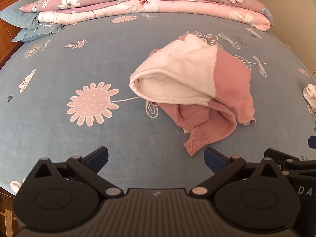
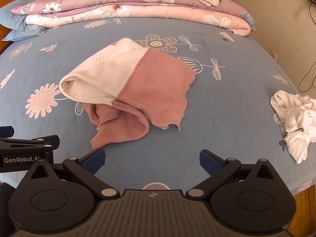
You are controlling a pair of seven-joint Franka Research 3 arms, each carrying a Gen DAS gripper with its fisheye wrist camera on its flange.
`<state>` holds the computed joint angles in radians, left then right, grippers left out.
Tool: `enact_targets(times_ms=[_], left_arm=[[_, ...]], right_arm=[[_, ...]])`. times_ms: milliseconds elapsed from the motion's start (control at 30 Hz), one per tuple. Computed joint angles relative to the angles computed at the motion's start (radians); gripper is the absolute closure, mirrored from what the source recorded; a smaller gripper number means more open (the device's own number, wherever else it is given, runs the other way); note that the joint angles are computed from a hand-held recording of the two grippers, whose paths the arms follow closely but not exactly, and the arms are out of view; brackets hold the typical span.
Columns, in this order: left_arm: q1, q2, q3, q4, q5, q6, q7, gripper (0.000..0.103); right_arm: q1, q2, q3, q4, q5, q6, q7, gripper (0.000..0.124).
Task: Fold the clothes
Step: 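Move both grippers toward the crumpled pink-and-white sweater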
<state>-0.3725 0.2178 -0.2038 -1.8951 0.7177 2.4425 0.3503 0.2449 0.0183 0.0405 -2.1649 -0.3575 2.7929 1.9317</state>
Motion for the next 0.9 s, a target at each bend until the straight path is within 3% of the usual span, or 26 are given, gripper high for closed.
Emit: enact_targets(times_ms=[167, 500, 800, 900], left_arm=[[-0.003, 0.003, 0.001, 0.006, 0.006, -0.007, -0.007, 0.000], [0.007, 0.019, 0.005, 0.011, -0.019, 0.004, 0.013, 0.000], [0.022, 0.027, 0.016, 0.005, -0.032, 0.015, 0.032, 0.000], [0.018, 0.043, 0.016, 0.025, -0.041, 0.008, 0.033, 0.000]], right_arm=[[-0.003, 0.001, 0.002, -0.005, 0.107, 0.007, -0.080, 0.021], [0.004, 0.023, -0.008, 0.015, 0.027, 0.021, -0.035, 0.021], [0.015, 0.045, -0.019, 0.002, 0.039, 0.161, -0.121, 0.021], [0.037, 0.055, -0.055, -0.004, -0.084, 0.216, -0.031, 0.021]])
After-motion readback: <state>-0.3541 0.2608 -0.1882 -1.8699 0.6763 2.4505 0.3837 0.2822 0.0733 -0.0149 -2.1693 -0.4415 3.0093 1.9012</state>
